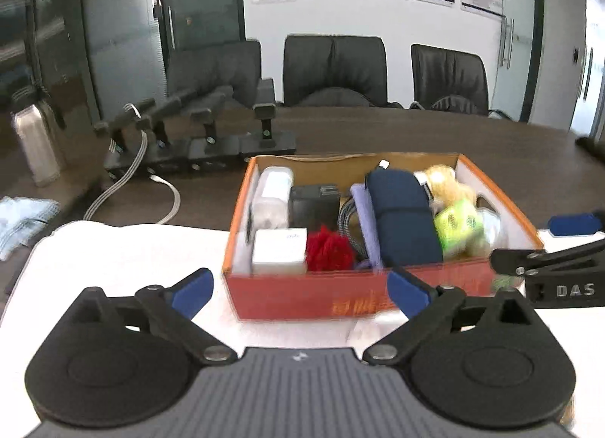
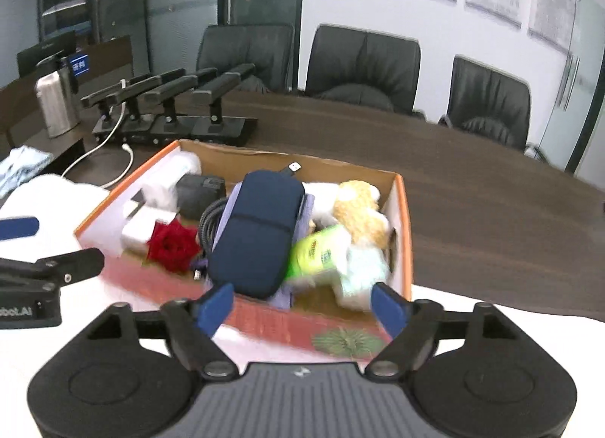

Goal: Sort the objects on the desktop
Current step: 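Withdraw both tools from the box back over the towel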

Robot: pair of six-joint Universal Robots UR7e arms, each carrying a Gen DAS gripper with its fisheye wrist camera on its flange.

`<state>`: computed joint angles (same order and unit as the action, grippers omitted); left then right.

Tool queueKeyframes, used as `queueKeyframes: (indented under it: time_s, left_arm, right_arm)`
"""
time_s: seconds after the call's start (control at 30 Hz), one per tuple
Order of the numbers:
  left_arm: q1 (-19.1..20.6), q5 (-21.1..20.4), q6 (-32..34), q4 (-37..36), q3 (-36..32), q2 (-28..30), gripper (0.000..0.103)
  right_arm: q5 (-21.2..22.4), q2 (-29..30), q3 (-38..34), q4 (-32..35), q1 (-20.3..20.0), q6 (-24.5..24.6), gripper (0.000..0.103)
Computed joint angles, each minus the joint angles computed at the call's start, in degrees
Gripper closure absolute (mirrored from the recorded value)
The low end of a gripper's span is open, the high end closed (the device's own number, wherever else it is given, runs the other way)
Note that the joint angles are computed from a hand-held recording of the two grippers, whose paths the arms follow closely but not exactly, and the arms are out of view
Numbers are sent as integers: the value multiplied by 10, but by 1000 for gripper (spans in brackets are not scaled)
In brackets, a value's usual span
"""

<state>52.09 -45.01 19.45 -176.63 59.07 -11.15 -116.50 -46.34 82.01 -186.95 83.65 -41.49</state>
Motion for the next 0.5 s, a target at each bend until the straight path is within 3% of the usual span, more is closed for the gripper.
queueKeyframes:
  time_s: [0.1, 0.17, 0.37, 0.5]
  left_arm:
    - [-16, 11, 43, -98, 89, -22, 0]
    - [-24, 4, 35, -142, 150, -42, 0]
    - [-42, -5, -5, -227, 292, -81, 0]
    - [-49, -17, -40, -261, 372, -103, 0]
  right_arm:
    - [28, -35, 100, -92, -8, -43, 21]
    - [52, -59, 161, -136, -16, -52, 21]
    - [131, -119, 306, -211, -46, -35, 20]
    - [142, -130, 369, -254, -62, -33, 19]
